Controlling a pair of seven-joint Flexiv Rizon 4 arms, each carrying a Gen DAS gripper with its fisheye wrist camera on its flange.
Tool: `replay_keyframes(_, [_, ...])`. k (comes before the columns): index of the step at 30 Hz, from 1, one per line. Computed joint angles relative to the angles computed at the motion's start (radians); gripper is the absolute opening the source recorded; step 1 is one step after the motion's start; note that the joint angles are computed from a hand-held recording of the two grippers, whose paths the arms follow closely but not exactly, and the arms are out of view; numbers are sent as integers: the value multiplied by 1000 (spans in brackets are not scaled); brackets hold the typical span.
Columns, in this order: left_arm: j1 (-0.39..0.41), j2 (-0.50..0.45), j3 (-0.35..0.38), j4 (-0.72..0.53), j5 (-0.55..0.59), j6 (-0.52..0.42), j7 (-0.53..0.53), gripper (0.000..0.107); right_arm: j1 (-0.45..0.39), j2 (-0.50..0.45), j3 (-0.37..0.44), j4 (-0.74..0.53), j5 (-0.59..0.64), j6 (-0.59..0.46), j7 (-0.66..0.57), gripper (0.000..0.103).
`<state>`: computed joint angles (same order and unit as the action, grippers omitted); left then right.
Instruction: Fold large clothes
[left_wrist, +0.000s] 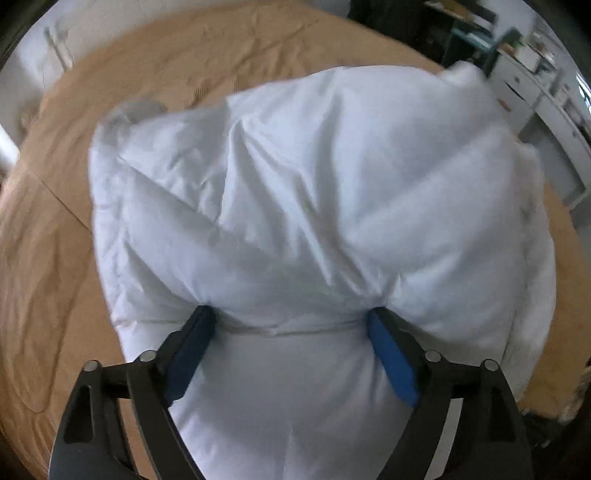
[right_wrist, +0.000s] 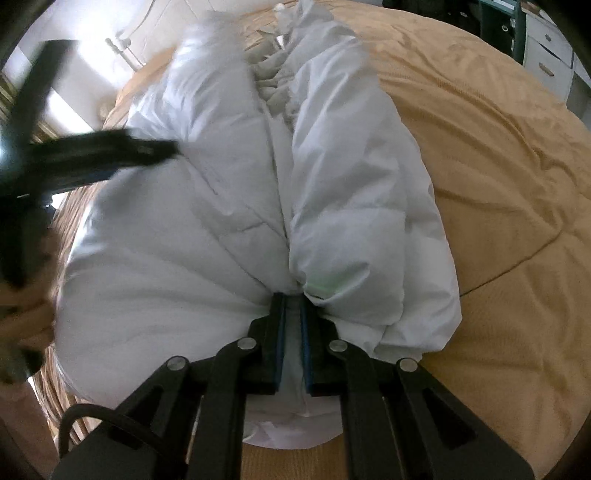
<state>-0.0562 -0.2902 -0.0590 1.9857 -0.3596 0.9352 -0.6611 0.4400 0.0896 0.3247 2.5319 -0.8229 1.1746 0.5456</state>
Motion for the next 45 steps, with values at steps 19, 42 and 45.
replay_keyframes(19, [-31,-21,-63,-189,-27,-18,-65,70,-24,24,3,30,16,30,24,7])
replay_keyframes(42, [270,201,212,119,-365,-399,295,100,1,350,201,11,224,-281,134,103])
replay_keyframes(45, [305,79,183,14,-350,-411,169,99,38,263,186,-64,228,-331,92,103])
